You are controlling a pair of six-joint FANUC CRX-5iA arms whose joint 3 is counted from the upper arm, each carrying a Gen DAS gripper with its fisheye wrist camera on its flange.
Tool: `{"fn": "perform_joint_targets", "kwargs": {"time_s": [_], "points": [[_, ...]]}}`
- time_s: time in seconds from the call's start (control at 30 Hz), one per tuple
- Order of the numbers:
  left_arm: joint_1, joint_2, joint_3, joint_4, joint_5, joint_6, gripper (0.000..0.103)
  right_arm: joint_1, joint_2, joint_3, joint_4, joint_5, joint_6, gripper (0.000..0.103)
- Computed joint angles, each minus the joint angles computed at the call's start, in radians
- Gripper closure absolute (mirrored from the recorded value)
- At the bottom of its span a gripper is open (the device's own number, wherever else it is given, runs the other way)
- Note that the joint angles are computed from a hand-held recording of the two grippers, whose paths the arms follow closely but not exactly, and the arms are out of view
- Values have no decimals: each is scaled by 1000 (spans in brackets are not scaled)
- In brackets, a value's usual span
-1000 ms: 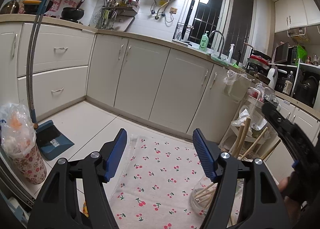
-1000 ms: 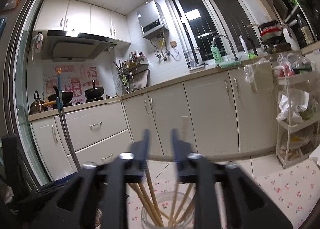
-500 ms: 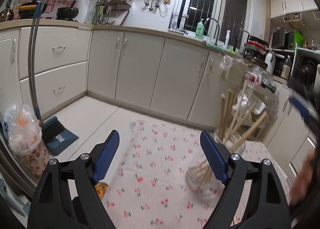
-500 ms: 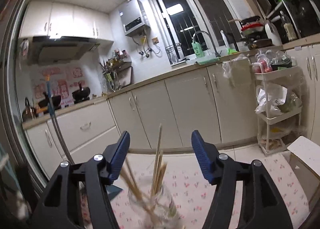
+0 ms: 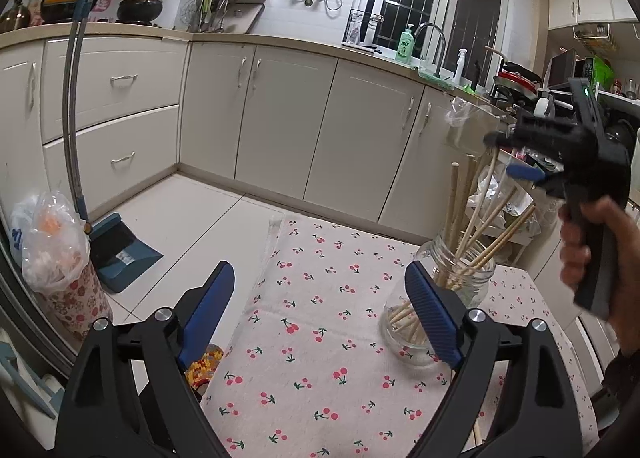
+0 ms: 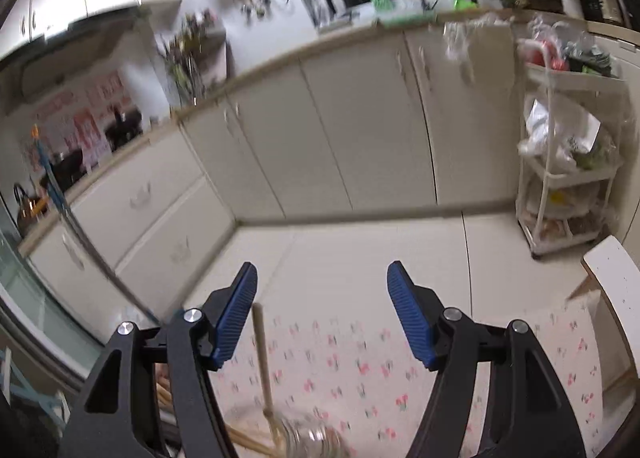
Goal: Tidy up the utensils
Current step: 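Move both open tools back from the jar toward the loose sticks, then grasp a loose wooden stick with the right tool while the left tool grasps another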
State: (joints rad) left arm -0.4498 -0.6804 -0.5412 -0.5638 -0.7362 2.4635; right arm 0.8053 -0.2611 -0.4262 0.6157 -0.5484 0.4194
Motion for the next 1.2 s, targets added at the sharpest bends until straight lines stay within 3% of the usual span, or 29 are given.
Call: {"fn": "perform_joint_targets", "kwargs": {"time_s": [0.13,0.27,0.37,0.53,0.6,0.67,0.77,1.0,1.07,1.2], "points": [[5,-8,-3,20,-8,-17,19,51,-91,-89,30,47,31,39],[-17,-21,0,28,-41,-26,18,73,-195,-164,87,73,-72,38],[-41,-25,3,36,-66,-39,17,128,-290,-226,117,0,-139,37],[-138,4,25,14,-148,-26,16,371,-450,-346,134,-316,-278,37],[-170,18,32,14,-179,-17,16,455,-484,-384,101,-390,-319,37],[-201,33,39,17,-208,-6,16,538,-488,-413,73,-466,-361,45],[-247,61,55,12,-248,4,16,584,-470,-431,29,-469,-382,55],[-284,100,66,41,-278,-26,16,606,-360,-401,-37,-452,-321,57],[-280,103,64,60,-279,-39,16,637,-330,-395,-37,-495,-320,58],[-280,113,64,86,-282,-63,16,681,-331,-405,-39,-575,-327,75]]}}
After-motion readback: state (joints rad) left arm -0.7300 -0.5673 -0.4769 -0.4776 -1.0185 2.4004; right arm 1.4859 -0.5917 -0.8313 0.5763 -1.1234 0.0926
